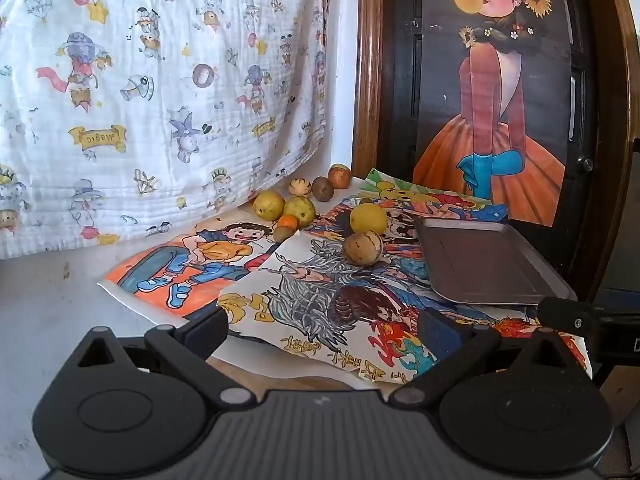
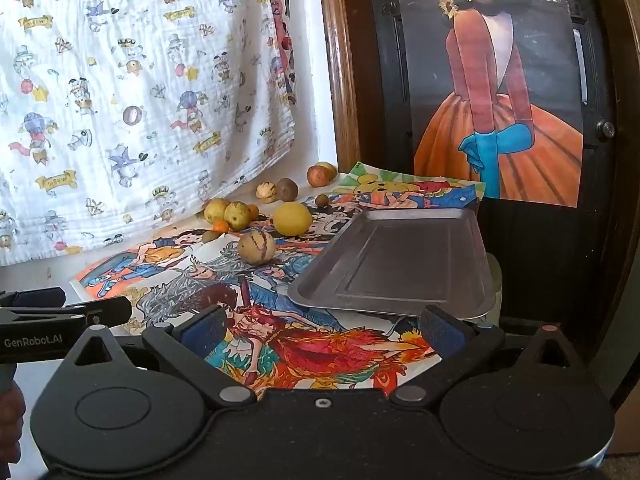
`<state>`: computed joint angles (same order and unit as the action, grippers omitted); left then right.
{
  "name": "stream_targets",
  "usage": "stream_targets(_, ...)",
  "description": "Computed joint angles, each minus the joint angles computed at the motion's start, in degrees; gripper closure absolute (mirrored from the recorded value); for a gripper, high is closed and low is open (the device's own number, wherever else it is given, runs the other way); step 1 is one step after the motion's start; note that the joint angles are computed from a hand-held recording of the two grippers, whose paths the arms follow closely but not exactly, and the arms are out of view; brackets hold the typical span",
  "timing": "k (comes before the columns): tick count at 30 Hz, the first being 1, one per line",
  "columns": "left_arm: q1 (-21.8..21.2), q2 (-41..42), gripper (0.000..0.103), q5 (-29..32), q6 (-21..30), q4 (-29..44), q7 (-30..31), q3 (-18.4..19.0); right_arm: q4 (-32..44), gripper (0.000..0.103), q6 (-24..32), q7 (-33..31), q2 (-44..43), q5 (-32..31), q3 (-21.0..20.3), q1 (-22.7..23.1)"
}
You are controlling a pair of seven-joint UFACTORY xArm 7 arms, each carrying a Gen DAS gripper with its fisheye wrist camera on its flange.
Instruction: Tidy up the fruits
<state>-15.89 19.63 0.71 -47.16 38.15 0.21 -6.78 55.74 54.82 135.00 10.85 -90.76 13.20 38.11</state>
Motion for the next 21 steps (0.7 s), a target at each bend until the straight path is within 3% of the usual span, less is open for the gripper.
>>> stream_targets(21, 0.0, -0.2, 0.0, 0.0, 0.4, -0.1, 0.0, 0.0, 0.2, 0.001, -0.4, -0.2, 0.1, 0.2, -0.1, 0.0)
